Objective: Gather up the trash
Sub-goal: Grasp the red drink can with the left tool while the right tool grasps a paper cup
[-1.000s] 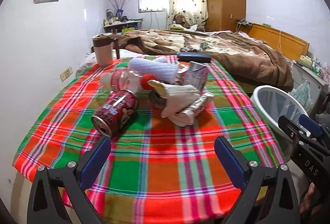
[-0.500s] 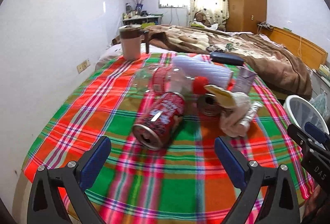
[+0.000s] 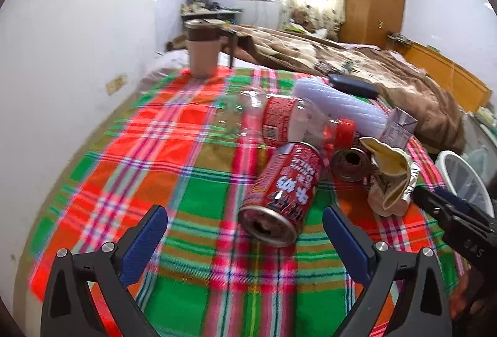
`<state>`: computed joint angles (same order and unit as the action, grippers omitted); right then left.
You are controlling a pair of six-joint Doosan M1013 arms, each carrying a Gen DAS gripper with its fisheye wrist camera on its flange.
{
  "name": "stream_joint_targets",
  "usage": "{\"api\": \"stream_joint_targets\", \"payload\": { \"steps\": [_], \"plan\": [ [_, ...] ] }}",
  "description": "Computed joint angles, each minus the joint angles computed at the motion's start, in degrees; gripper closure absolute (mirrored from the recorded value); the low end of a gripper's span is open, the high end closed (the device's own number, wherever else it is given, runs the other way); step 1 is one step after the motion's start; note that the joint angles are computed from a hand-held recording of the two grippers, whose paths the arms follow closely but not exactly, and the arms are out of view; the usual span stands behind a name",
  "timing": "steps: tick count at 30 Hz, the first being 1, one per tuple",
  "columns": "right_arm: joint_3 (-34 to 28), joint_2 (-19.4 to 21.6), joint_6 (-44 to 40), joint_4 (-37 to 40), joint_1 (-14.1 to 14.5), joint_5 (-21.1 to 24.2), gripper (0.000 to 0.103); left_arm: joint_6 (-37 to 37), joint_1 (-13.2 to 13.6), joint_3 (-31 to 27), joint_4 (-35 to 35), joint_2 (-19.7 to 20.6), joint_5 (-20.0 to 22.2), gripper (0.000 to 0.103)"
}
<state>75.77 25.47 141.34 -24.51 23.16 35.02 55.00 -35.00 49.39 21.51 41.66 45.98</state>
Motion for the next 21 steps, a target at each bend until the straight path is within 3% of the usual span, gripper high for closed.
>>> {"api": "stream_joint_targets", "payload": {
  "steps": [2,14,16,21],
  "plan": [
    [-0.3,0.3,-1.0,2.2,-0.3,-0.6,0.034,3.6,0.7,-1.4,-4.3,0.8,-0.1,0.002],
    [-4.2,2.6,-3.8,11.6,-1.3,-0.1,0.034,10.7,1.7,-7.0,-12.2,4.1,2.7,0.016],
    [-5.4,3.5,-5.3,14.1,-1.6,1.1,0.034,12.0,1.8,-8.1,-13.2,4.7,3.7,0.027],
    [-5.2,3.6,-3.1,14.6,-2.3,1.4,0.034,14.7,2.2,-9.5,-17.8,5.7,4.6,0.040]
  ]
}}
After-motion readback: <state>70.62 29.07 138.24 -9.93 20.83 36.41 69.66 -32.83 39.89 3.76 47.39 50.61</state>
